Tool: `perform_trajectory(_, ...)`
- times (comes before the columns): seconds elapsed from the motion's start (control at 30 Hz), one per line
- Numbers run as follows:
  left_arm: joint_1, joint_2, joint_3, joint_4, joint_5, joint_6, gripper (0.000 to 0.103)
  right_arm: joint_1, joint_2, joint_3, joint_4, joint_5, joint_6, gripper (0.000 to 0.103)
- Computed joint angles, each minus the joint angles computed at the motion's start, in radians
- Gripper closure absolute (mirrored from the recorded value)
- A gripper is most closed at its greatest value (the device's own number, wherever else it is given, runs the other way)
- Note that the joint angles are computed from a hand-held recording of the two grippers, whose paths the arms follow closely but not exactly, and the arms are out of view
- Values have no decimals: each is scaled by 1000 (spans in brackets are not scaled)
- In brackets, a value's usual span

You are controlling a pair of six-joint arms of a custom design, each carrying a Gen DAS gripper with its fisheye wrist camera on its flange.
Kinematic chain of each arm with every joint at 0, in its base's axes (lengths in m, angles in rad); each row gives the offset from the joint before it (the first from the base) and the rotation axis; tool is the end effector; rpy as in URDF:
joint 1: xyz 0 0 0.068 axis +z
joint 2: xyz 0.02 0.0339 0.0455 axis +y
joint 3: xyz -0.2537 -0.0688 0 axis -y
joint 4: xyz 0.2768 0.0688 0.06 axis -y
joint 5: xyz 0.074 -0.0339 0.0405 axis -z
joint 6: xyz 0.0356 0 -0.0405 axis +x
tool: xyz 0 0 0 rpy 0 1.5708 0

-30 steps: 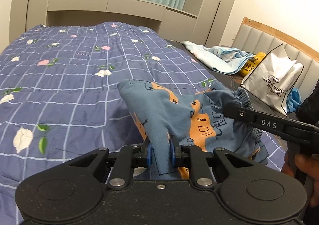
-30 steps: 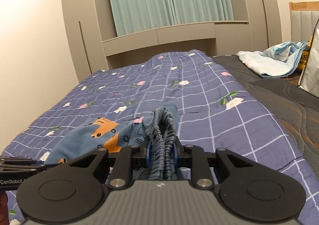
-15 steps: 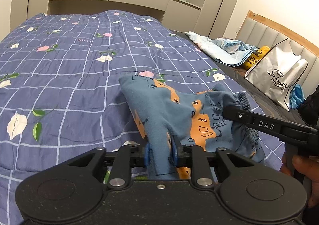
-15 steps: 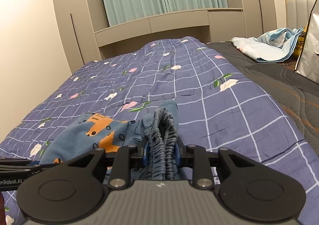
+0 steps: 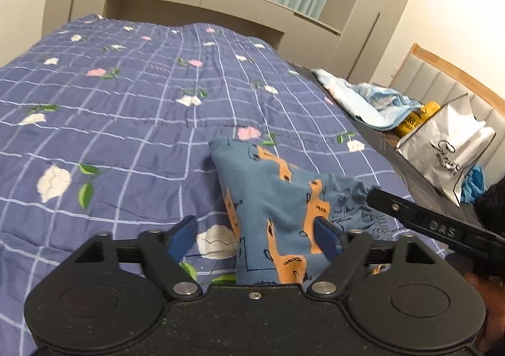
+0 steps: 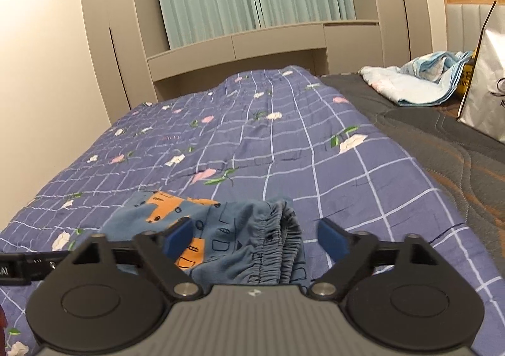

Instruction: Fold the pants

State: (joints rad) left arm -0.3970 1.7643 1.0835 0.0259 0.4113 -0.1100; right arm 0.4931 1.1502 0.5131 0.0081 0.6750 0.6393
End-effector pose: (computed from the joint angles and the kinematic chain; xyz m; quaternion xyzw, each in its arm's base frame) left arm 0.3691 -0.1702 0.1699 0.2149 0.8561 -0.2859 0.3730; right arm 0.2368 0.1020 0.1688 0.2112 0.8277 -0.0194 0.5196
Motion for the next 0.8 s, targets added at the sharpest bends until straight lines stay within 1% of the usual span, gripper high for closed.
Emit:
perform_trajectory(0.1, 6, -73, -60, 19, -18, -8, 5, 52, -73, -11, -67, 53, 27, 1)
perform_trajectory(0.13, 10, -98, -81, 24, -19, -8, 3, 75, -101, -15, -95, 76, 40, 0)
perform_trajectory(0.2, 18, -150, -119, 24, -22, -7, 1, 123, -152, -15, -161, 121, 73, 0)
perform_trajectory(0.3, 26, -235, -183, 18, -28, -2, 1, 208, -211, -1, -285, 193, 138, 0)
perform_trajectory(0.4, 38, -326, -253, 9, -28, 0, 1, 324, -235, 34, -438, 294, 249, 0)
perform_trajectory(0.47, 45, -393, -306, 3, -31, 5, 1, 408, -229, 67, -557, 358, 353, 0)
perform_trajectory(0.57, 58, -499, -393, -4, -34, 18, 1, 537, -186, 131, -760, 438, 555, 0)
perform_trajectory(0.67, 79, -598, -468, -24, -23, 35, 1, 666, -91, 217, -999, 496, 821, 0)
perform_trajectory(0.8, 117, -728, -555, -76, 2, 63, 1, 810, 63, 325, -1289, 519, 1170, 0)
